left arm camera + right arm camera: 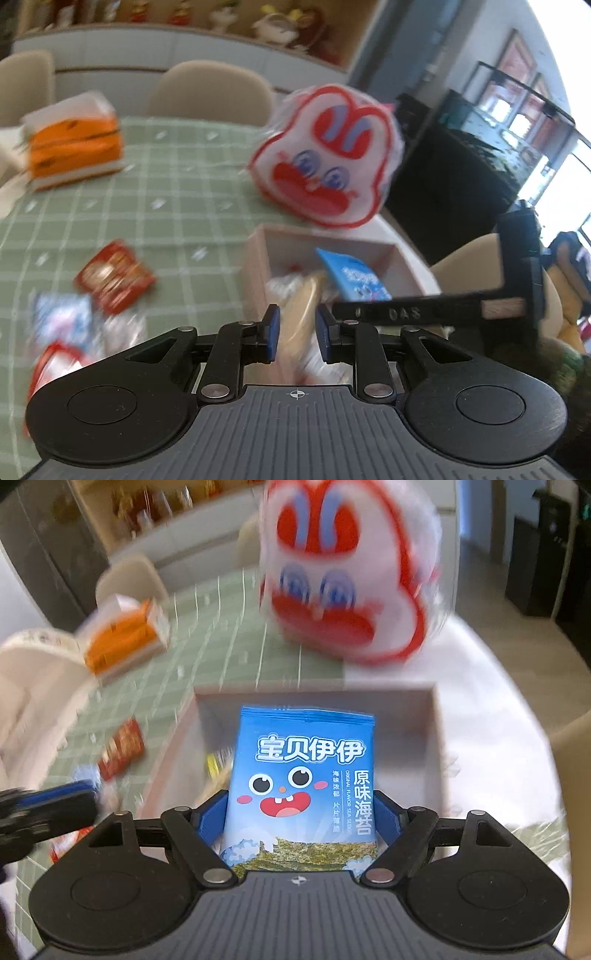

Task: Organize snacks
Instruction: 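Drop the seaweed packet into the pink box with the right tool while the left drops the rice bar, then grasp the red cookie packet with the right tool while the left grasps the red chicken packet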

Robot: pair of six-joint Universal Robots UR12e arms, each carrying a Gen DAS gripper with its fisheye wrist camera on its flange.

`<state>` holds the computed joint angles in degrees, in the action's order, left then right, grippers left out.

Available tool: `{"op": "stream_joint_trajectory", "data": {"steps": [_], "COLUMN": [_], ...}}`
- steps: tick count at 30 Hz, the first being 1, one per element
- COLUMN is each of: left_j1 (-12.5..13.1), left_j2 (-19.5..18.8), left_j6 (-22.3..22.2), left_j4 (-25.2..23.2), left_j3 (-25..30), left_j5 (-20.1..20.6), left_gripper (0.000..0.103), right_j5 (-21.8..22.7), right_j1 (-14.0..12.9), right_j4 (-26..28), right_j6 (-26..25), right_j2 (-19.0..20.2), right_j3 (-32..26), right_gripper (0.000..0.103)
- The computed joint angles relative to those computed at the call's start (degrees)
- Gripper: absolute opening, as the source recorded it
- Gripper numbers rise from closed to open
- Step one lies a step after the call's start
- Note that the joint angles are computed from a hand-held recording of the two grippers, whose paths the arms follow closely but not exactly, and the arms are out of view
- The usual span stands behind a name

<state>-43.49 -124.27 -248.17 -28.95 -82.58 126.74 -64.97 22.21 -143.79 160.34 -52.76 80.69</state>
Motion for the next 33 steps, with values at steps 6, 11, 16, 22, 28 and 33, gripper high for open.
{"op": "stream_joint_trajectory", "data": {"steps": [6,11,16,22,28,33], "left_j1": [-2.0,-3.1,-3.4,-3.8,-3.4,-2.9], "left_j2": [2.6,4.8,7.2,9.5,12.9,15.6], "left_j6": [-8.1,-13.7,-18.3,-16.2,-20.8,-18.2], "left_j4": [-4.0,-6.1,-7.9,-7.3,-8.3,-3.1], "left_j3": [-4.0,-7.9,-11.2,-13.7,-18.3,-23.5], "left_j5": [-1.9,-4.8,-5.2,-2.7,0.2,-1.2], "left_gripper": [0.024,0.024,0.024,0.024,0.024,0.024], "right_j5": [-1.7,2.2,3.6,-1.5,-4.4,-4.5], "right_j1": [0.3,-1.0,-1.5,0.0,3.8,8.0], "right_j4": [-10.0,-13.8,-9.8,-16.3,-24.0,-19.8], "right_j6": [-2.2,-2.4,0.8,13.0,6.3,4.7], "right_j2": [-1.0,-2.8,-3.3,-4.0,-7.9,-8.0], "right_j3": [4.1,6.1,5.3,7.4,12.9,12.3], "right_gripper": [0.084,0.087,0.087,0.087,0.087,0.087]}}
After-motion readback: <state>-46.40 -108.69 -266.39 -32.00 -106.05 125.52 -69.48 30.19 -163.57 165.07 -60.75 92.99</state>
